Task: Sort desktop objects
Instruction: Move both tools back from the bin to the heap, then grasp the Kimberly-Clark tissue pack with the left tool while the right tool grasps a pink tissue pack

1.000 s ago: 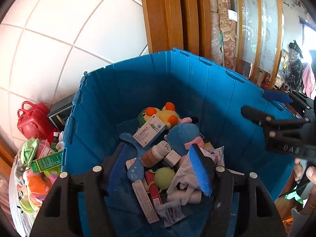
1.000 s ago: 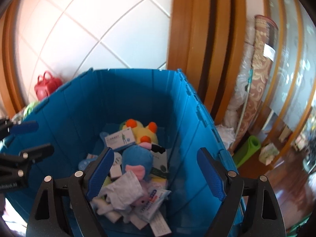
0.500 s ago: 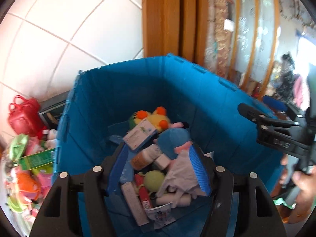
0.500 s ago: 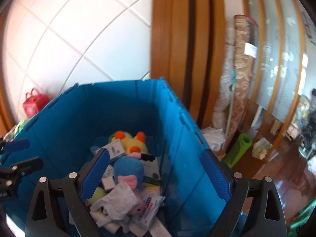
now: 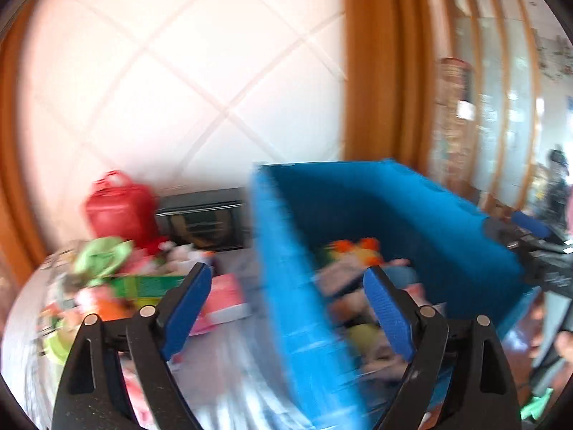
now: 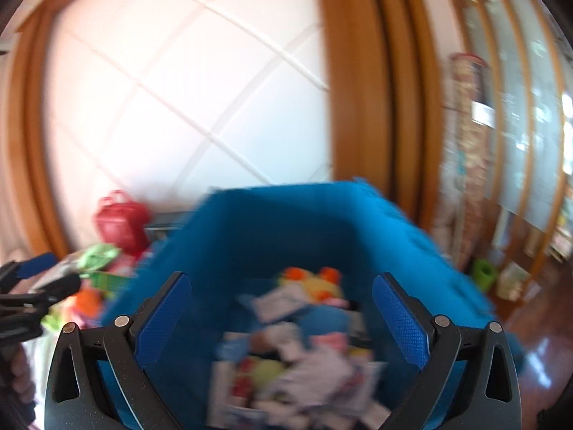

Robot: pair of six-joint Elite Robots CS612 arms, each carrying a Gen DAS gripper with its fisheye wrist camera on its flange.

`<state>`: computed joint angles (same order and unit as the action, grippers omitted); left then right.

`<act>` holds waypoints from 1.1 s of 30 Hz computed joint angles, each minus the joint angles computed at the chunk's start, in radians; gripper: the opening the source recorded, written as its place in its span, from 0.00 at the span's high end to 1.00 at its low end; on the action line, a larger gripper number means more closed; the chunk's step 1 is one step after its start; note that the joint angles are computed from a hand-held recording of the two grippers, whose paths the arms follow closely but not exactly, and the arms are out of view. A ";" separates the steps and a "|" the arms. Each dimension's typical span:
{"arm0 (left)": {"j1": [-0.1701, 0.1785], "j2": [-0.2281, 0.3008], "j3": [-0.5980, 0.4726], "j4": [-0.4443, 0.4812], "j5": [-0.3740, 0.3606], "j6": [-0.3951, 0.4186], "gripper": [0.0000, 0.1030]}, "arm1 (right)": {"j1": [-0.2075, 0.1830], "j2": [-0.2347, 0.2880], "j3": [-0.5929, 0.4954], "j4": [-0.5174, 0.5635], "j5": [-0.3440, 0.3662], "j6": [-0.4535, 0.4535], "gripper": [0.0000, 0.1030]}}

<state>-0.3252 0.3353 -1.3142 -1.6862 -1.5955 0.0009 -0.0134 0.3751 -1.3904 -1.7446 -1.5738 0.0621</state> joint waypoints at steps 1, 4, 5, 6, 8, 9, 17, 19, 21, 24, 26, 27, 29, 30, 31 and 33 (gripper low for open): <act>0.012 0.004 -0.006 0.015 0.009 0.002 0.15 | 0.012 -0.004 0.009 -0.011 0.014 -0.007 0.00; 0.046 0.020 -0.017 0.055 0.069 0.001 0.15 | 0.050 -0.019 0.048 -0.039 0.065 -0.031 0.00; 0.057 0.027 -0.021 0.066 0.093 0.002 0.15 | 0.065 -0.026 0.066 -0.051 0.082 -0.039 0.00; 0.070 0.035 -0.027 0.079 0.109 0.007 0.15 | 0.078 -0.031 0.081 -0.060 0.093 -0.041 0.00; 0.098 0.049 -0.033 0.112 0.128 0.014 0.15 | 0.099 -0.035 0.103 -0.082 0.113 -0.044 0.00; 0.114 0.055 -0.033 0.125 0.134 0.015 0.15 | 0.113 -0.037 0.118 -0.096 0.122 -0.045 0.00; 0.210 0.092 0.004 0.248 0.136 -0.032 0.15 | 0.199 -0.080 0.276 -0.029 0.159 -0.097 0.00; 0.228 0.096 0.022 0.269 0.133 -0.036 0.15 | 0.211 -0.082 0.309 -0.010 0.150 -0.096 0.00; 0.249 0.094 0.043 0.286 0.101 -0.037 0.15 | 0.222 -0.082 0.345 0.033 0.133 -0.085 0.00; 0.276 0.089 0.086 0.290 0.061 -0.044 0.15 | 0.233 -0.083 0.398 0.085 0.122 -0.056 0.00; 0.285 0.085 0.113 0.276 0.055 -0.047 0.15 | 0.240 -0.084 0.423 0.104 0.106 -0.036 0.00; 0.289 0.081 0.131 0.267 0.051 -0.049 0.15 | 0.243 -0.083 0.433 0.116 0.099 -0.025 0.00; 0.294 0.072 0.166 0.250 0.033 -0.055 0.15 | 0.248 -0.082 0.452 0.137 0.085 -0.005 0.00; 0.295 0.068 0.183 0.240 0.021 -0.055 0.15 | 0.250 -0.083 0.459 0.149 0.077 0.002 0.00; 0.294 0.064 0.201 0.229 0.017 -0.054 0.15 | 0.251 -0.085 0.464 0.160 0.068 0.008 0.00; 0.289 0.057 0.235 0.208 0.024 -0.047 0.15 | 0.253 -0.086 0.472 0.183 0.053 0.021 0.00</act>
<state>-0.0362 0.3918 -1.0796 -1.4780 -1.5715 -0.0462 0.2395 0.2892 -0.9180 -1.5612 -1.5211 0.0829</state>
